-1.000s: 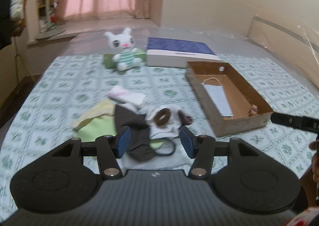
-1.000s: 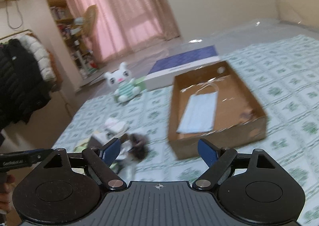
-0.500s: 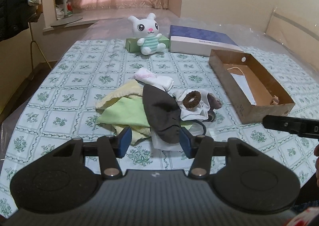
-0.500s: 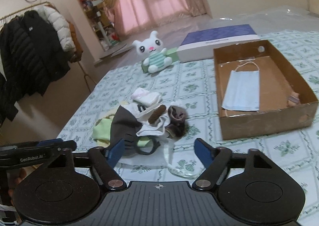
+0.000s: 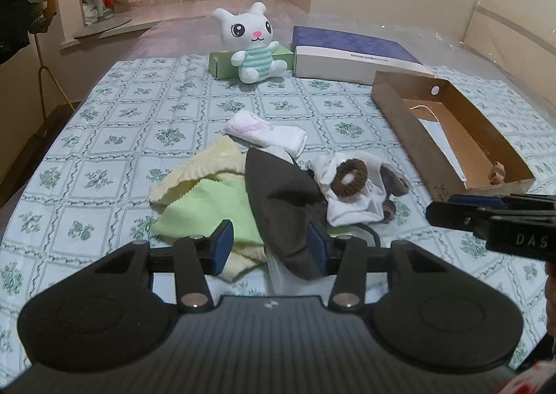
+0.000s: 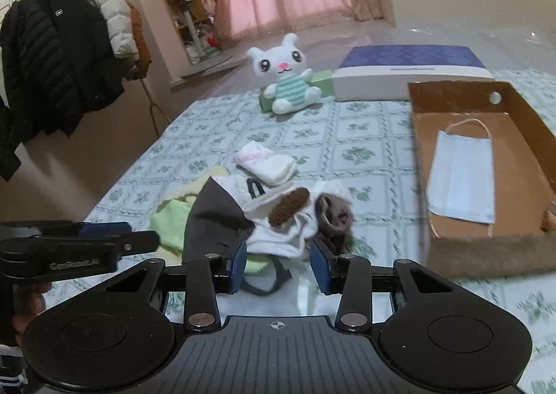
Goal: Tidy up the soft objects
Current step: 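Grasp the brown hair tie with the right tool while the left tool grasps the black cloth mask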
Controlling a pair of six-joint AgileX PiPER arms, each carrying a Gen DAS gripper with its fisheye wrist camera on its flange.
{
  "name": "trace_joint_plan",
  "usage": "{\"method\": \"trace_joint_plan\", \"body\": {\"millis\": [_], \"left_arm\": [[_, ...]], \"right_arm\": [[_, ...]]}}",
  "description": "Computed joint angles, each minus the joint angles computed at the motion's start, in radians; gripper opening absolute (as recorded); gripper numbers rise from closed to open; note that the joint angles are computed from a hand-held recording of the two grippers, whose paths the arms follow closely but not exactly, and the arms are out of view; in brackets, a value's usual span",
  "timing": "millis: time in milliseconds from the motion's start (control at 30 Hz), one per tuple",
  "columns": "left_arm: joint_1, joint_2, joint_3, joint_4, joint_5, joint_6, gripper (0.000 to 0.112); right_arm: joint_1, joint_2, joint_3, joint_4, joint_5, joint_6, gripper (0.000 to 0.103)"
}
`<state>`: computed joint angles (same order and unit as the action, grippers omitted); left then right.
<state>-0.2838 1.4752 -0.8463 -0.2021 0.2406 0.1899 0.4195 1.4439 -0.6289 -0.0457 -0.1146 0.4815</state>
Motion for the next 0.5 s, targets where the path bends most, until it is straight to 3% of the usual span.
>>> {"method": "trace_joint_plan", "body": {"millis": [233, 500], "left_arm": [[0.01, 0.123, -0.078, -0.108, -0.018, 0.121, 0.041], [0.016, 0.227, -0.146, -0.216, -0.042, 0.238, 0.041]], "right_arm": [[-0.019, 0.132, -0.084, -0.113, -0.04, 0.117, 0.042], [-0.036, 0.244, -0.171, 0.033, -0.074, 0.004, 0.042]]}}
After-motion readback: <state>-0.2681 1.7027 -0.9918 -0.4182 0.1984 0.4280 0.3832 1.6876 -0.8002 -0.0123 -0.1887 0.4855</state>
